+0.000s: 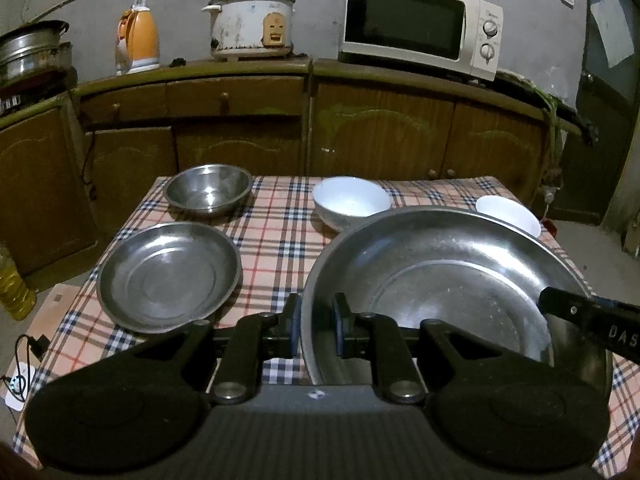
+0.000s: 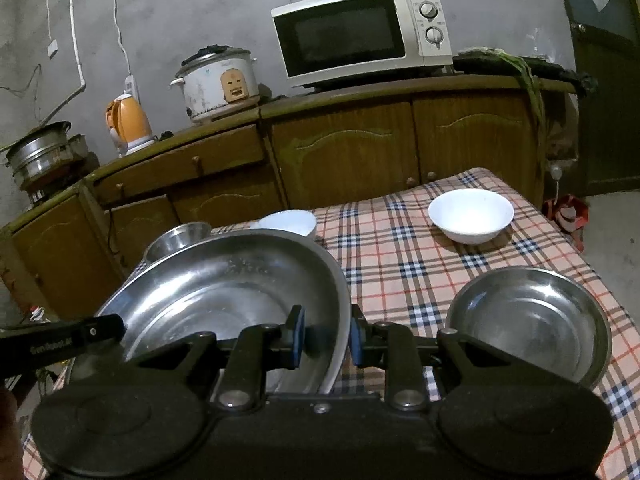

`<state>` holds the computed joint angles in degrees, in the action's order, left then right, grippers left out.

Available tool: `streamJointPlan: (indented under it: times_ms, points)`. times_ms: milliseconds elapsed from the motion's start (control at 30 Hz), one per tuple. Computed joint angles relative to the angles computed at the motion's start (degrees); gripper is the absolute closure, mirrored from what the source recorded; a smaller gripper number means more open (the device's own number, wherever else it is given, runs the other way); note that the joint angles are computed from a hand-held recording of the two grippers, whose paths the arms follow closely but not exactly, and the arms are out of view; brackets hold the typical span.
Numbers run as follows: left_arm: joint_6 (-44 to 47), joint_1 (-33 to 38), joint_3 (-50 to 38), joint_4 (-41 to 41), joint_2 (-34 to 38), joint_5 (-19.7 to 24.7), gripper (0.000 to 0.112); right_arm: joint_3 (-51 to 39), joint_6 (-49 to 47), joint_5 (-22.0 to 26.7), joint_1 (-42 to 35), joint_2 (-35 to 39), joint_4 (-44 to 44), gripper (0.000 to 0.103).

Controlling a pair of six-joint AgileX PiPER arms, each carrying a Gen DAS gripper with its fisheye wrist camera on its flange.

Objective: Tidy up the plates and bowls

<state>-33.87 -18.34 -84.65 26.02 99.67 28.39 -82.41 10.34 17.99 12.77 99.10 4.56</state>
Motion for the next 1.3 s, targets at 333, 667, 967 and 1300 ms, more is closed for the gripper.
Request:
streamJointPlan:
  times_ms: [333, 667, 967, 1300]
  points:
    - [-0.6, -0.4, 2.9, 0.7, -1.4, -0.5, 0.095, 3.2, 2.8, -0.5, 0.7, -2.2, -3.3, 0.074]
    - [-2.7, -1.2, 6.4, 1.9, -2.6, -1.5, 0.095, 7.2, 3.6, -1.8, 0.6, -4.2, -3.8, 0.073]
    - [-2.8, -1.8, 9.2, 1.0, -2.7, -1.9, 0.094, 10.6, 5.2, -2.3, 0.7, -5.2, -5.4, 0.073]
    - [-4.0, -2.3, 10.6, 2.2, -2.9, -2.1, 0.094, 12.8, 5.9, -2.8, 0.8, -5.7, -6.5, 0.074]
